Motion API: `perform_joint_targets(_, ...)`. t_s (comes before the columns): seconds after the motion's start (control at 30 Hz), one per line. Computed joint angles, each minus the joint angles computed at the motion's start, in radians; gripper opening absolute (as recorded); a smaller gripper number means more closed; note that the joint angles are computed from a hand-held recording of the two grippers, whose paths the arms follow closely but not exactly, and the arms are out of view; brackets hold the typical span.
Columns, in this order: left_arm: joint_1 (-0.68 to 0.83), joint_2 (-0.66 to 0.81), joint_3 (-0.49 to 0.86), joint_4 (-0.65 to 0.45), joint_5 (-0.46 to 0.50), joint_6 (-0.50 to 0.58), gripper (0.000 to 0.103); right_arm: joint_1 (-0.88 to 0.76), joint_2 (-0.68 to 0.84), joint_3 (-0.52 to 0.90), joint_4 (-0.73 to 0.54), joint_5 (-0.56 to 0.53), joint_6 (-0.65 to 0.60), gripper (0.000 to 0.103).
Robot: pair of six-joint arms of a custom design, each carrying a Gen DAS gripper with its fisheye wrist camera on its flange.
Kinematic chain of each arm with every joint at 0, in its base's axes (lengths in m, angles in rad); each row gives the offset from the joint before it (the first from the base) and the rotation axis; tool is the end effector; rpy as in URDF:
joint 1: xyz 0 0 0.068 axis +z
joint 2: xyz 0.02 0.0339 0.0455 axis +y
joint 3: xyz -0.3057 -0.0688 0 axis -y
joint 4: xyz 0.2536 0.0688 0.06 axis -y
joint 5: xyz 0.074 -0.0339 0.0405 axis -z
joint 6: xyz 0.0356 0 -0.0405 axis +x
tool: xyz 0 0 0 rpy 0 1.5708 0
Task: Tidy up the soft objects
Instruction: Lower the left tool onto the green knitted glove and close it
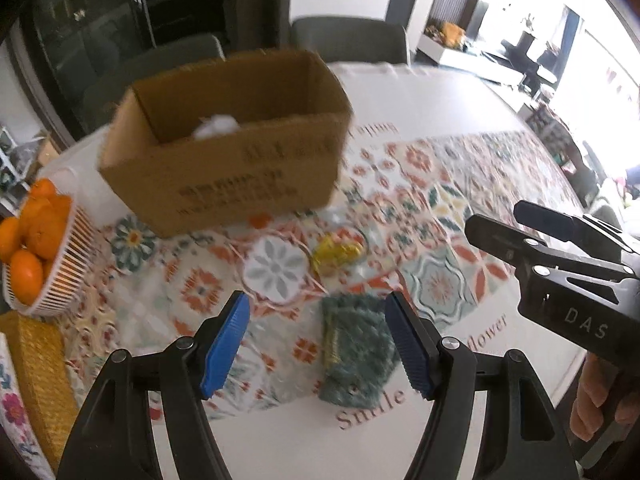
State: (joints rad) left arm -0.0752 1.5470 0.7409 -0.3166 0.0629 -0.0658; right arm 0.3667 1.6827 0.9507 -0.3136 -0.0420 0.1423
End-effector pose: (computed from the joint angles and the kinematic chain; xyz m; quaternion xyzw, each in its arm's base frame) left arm 0.2781 -0.0232 0.1789 0.0116 0.9745 -0.0462 0.2194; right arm 0.3148 0.1225 0.1976 -0.1135 0.9588 0.0850 0.2461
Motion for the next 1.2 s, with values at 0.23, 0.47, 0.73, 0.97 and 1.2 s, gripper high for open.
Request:
perform_joint_targets(0.23, -0.063, 0.108, -0.016, 0.036, 0.026, -0.032, 0.069, -0.046, 0.007, -0.091, 0.037, 0.001, -0.001, 0.065)
perform_joint_targets(0.47, -0.116, 0.238, -0.040, 0.105, 0.041, -0.069, 0.069, -0.076, 0.055, -0.142, 0.078, -0.002, -0.025, 0.065)
perform_joint_targets(0.73, -0.155, 0.379, -0.015, 0.137, 0.043, -0.093, 0.069, -0.105, 0.130, -0.166, 0.110, -0.009, -0.046, 0.065)
perform_joint_targets(0.97, -0.177, 0.462, 0.019, 0.151, 0.019, -0.116, 0.069, -0.125, 0.202, -0.153, 0.125, -0.020, -0.060, 0.065)
perform_joint_targets(1.2, -0.195, 0.520, 0.017, 0.204, -0.025, -0.135, 0.069, -0.133, 0.247, -0.140, 0.130, -0.031, -0.074, 0.065)
